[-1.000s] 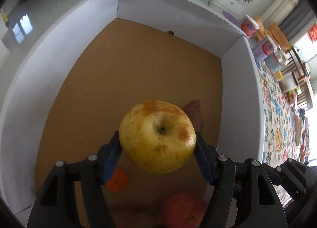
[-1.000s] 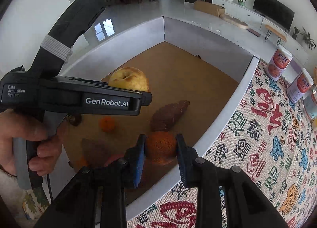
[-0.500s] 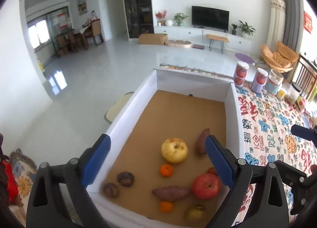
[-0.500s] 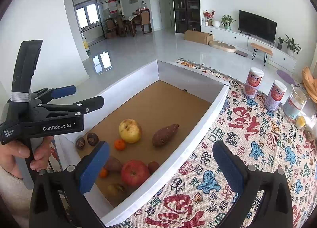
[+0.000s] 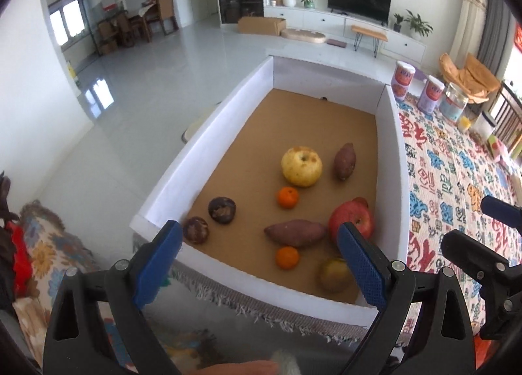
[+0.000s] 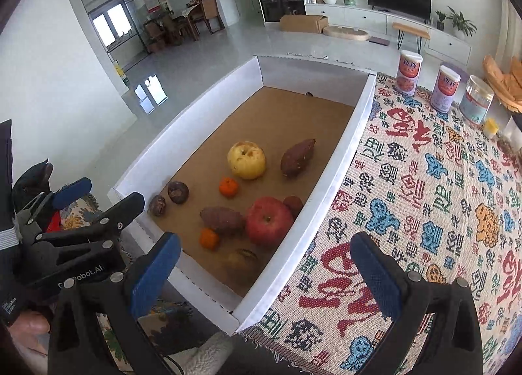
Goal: Organize fruits
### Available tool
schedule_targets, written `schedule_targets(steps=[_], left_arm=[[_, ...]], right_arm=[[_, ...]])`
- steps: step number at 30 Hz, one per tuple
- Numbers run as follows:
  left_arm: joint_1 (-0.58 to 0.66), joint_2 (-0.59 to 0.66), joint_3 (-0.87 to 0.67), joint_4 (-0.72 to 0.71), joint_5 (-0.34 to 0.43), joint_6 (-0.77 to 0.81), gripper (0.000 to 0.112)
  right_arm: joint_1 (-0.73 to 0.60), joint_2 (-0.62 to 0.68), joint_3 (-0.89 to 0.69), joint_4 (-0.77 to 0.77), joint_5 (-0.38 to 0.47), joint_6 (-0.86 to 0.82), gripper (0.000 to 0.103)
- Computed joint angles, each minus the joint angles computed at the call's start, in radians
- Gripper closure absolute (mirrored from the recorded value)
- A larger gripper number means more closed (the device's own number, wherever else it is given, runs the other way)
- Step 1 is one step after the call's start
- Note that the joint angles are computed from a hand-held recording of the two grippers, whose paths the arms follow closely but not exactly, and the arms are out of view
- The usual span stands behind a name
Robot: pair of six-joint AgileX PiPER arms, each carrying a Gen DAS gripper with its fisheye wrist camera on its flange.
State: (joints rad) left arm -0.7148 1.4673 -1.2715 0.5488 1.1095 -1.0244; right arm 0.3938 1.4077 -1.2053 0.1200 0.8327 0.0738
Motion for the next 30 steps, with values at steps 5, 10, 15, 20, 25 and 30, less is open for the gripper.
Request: schedule_targets(steps=[5,10,15,20,25,30], left_arm=[[0.01,-0.014,0.026,-0.003,0.015,-0.01,0.015],[0.022,-0.021,0.04,-0.003,0.017,-0.003,0.015],[0.04,-0.031,0.043,0.001,0.017,0.003,0.015],[0.064,-0.037,0.052,-0.016,-0.004,0.024,0.015],[0.086,-0.042,0.054,-0.041,-0.018,0.04,0.015],[0.092,-0.041,0.053,-0.044,-0.016,0.05,0.015]], right_arm=[[0.058,-0.021,-0.024,-0.115,0.03,0.074,0.0],[0.106,0.021,-0.058,-0.149,0.033,0.103,0.0],[0.126,0.061,-0.087,-0.134,0.069,0.107,0.0],[0.139,0.067,-0.093,-0.156,0.088,0.137,0.0],[0.166,0.068,-0.117,-0.214,0.101,0.186,0.0],[0.173,0.074,-0.133,-0.226,0.105,0.204,0.0]])
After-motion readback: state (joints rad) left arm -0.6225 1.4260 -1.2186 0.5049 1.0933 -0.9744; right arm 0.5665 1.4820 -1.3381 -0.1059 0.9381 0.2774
